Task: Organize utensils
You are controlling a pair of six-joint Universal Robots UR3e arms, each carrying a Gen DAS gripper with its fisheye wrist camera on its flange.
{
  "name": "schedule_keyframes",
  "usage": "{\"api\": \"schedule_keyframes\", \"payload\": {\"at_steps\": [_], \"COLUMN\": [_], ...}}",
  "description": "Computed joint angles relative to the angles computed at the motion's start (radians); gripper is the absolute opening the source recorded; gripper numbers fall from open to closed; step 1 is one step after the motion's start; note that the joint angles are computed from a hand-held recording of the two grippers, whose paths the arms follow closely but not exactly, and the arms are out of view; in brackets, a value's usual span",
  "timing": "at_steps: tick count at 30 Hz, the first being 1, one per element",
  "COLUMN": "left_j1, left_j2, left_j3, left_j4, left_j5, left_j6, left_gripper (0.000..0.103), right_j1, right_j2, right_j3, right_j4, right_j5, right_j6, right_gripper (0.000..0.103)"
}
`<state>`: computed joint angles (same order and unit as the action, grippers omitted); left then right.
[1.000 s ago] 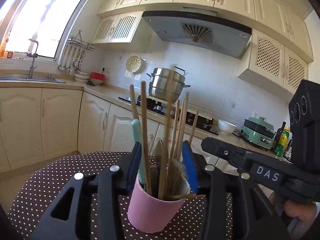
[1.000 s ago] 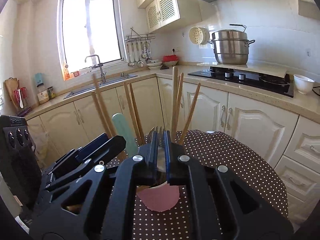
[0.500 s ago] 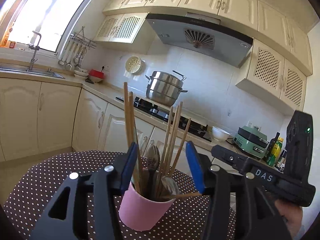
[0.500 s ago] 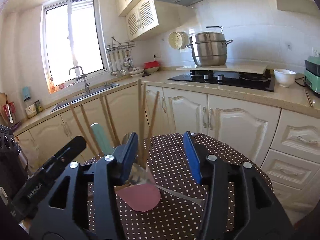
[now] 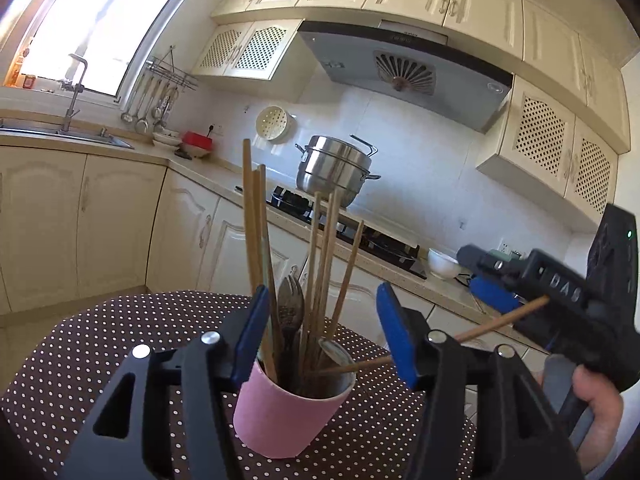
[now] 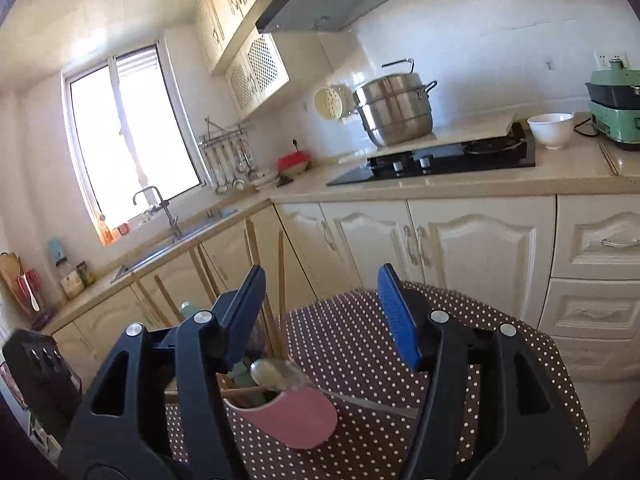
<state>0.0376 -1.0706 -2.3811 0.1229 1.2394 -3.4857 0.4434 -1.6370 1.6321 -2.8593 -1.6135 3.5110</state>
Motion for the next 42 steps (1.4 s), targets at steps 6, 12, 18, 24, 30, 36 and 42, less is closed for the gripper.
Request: {"api": "schedule_keyframes", "payload": {"at_steps": [6, 12, 18, 24, 30, 36, 42], "left_j1": [-0.045, -0.087, 0.003, -0.014, -0.097, -0.165, -0.195], "left_j2": [-0.043, -0.036, 0.092, 0.114, 0.075, -0.004, -0.05], "left_j3": [0.034, 0.021, -0.024, -0.05, -0.084, -0.063, -0.026], "left_j4": [-0.01, 0.016, -0.091, -0.186, -0.15, -0.121, -0.127], "left_j5": [0.036, 0.096, 0.091, 0.153, 0.26, 0.322, 0.356], "left_j6": [0.003, 0.024, 0.021, 0.059, 0.104, 0.12, 0.131], "left_gripper": [0.055, 0.055, 0.055, 0.055, 0.055, 0.055, 0.055], "right_j1": [0.111, 0.092, -0.035, 0.022, 0.11, 0.125, 0.088], "right_j2": [0.081, 0.054, -0.05, 0.023, 0.137, 0.238, 0.241], "right_j3": [-0.124, -0.09, 0.039, 0.084, 0.08, 0.019, 0.018], "right_j4": [0.071, 0.042, 0.056, 0.124, 0.082, 0.071, 0.072], "right_j5": [-0.17, -0.151, -0.051, -0.101, -0.166, -0.166, -0.084], "right_j6": [-0.109, -0.1, -0.135, -0.317, -0.407, -0.434, -0.408], "right_gripper": [0.066, 0.027, 0.066, 0.066, 0.066, 0.048, 0.01]}}
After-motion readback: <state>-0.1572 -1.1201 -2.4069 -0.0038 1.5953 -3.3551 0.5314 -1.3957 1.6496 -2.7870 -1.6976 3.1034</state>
